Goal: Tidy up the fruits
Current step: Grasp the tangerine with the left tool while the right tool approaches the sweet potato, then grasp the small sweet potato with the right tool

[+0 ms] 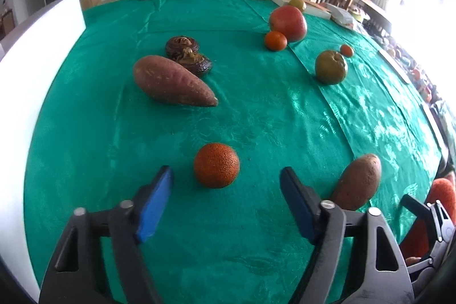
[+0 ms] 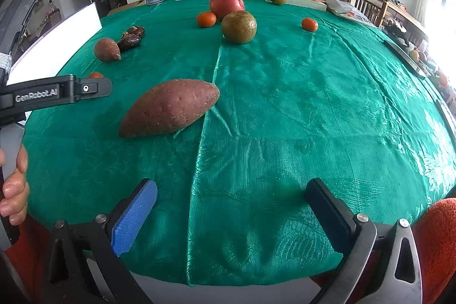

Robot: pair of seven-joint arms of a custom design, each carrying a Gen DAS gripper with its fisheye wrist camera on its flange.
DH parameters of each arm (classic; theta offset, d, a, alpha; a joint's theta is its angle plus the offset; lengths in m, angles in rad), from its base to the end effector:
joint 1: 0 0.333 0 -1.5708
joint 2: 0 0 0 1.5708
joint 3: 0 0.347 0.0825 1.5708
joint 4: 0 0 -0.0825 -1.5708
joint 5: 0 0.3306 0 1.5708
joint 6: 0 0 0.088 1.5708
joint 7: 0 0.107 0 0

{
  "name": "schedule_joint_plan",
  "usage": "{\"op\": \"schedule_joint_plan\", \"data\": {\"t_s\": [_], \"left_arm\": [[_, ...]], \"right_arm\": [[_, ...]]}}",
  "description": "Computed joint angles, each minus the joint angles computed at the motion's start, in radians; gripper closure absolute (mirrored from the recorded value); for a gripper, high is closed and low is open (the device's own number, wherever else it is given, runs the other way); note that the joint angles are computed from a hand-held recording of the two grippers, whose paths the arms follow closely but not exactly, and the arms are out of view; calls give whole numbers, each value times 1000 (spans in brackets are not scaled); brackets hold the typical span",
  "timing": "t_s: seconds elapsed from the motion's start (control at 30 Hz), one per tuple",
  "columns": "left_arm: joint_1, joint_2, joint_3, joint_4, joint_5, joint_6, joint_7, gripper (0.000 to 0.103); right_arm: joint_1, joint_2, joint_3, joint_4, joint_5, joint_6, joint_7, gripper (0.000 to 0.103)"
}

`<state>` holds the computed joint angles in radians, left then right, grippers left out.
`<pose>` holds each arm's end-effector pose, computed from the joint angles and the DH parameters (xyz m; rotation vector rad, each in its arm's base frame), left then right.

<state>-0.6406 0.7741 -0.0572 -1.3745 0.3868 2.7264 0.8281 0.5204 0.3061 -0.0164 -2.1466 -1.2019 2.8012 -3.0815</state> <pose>0.5777 -0.4849 0.3693 -1.7190 2.1799 -0.7989 0.4627 0.3061 0.3463 -1.8292 1.8948 -0.6372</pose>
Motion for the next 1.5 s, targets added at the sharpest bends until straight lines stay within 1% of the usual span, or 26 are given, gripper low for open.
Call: {"op": "schedule_joint_plan", "data": {"t_s": [0.07,0.1,0.13,0.2,0.3,0.33,0.4,0.47,0.5,0.53,0.6,0.63,0.67,0.7,0.73,0.87,0.9,0.97,1.0,1.03,1.1,1.17,1.2,1.23,1.33,1.5], "left_arm": [[-1,1,8,-6,-2,12,-17,35],[-15,-2,30,-11,13,20,-36,46],[-23,-8,45,-25,28,31,-50,73],[-13,-25,43,-61,39,69,-56,73],[-13,-80,66,-164,59,152,-98,73],[-14,-100,74,-198,67,171,-107,73],[-29,-136,108,-261,89,202,-142,73],[-37,-164,135,-315,104,238,-183,73],[-35,-173,140,-338,106,257,-199,73],[-31,-180,143,-356,105,276,-209,73],[-31,-188,154,-379,103,300,-222,73],[-33,-191,159,-388,102,311,-225,73],[-36,-192,165,-394,100,320,-228,73],[-41,-195,172,-400,100,328,-229,73],[-46,-197,179,-404,99,334,-228,73],[-58,-206,193,-418,89,350,-222,73],[-62,-207,197,-421,86,352,-221,73],[-68,-210,205,-428,81,357,-219,73],[-69,-211,206,-430,77,359,-217,73],[-69,-212,206,-431,73,359,-214,73],[-59,-212,193,-431,63,357,-199,73],[-42,-215,170,-438,49,357,-179,73],[-30,-216,154,-440,39,357,-165,73],[-21,-217,142,-442,31,357,-154,73],[-12,-217,125,-444,7,356,-127,73],[-20,-220,126,-446,-14,353,-100,73]], "right_arm": [[0,0,0,0,1,0,-1,0],[0,0,0,0,1,0,-1,0],[1,0,0,0,0,1,-1,0],[1,0,-1,0,-3,2,2,0],[-17,-13,6,-17,45,28,-30,0],[-23,-22,-10,-33,18,86,20,0],[-37,-21,-51,-39,-86,247,155,0],[-36,6,-92,-3,-183,380,272,1],[-47,23,-89,11,-171,421,259,5],[-80,35,-51,11,-91,432,176,8],[-133,55,21,24,41,413,48,12],[-142,69,34,40,81,412,19,14],[-174,91,73,59,133,415,-30,17],[-203,113,111,85,180,405,-76,25],[-245,138,170,117,235,373,-140,32],[-296,235,273,272,360,257,-350,40],[-302,259,298,315,387,208,-414,43],[-269,279,279,367,400,146,-477,48],[-268,285,284,381,418,126,-516,50],[-265,288,284,389,435,114,-546,51],[-293,290,332,395,493,79,-661,51],[-326,290,395,407,551,13,-814,50],[-338,288,420,413,574,-25,-892,46],[-341,286,435,423,591,-72,-968,42],[-358,288,477,460,659,-193,-1184,38],[-346,289,477,505,726,-296,-1419,37]]}}
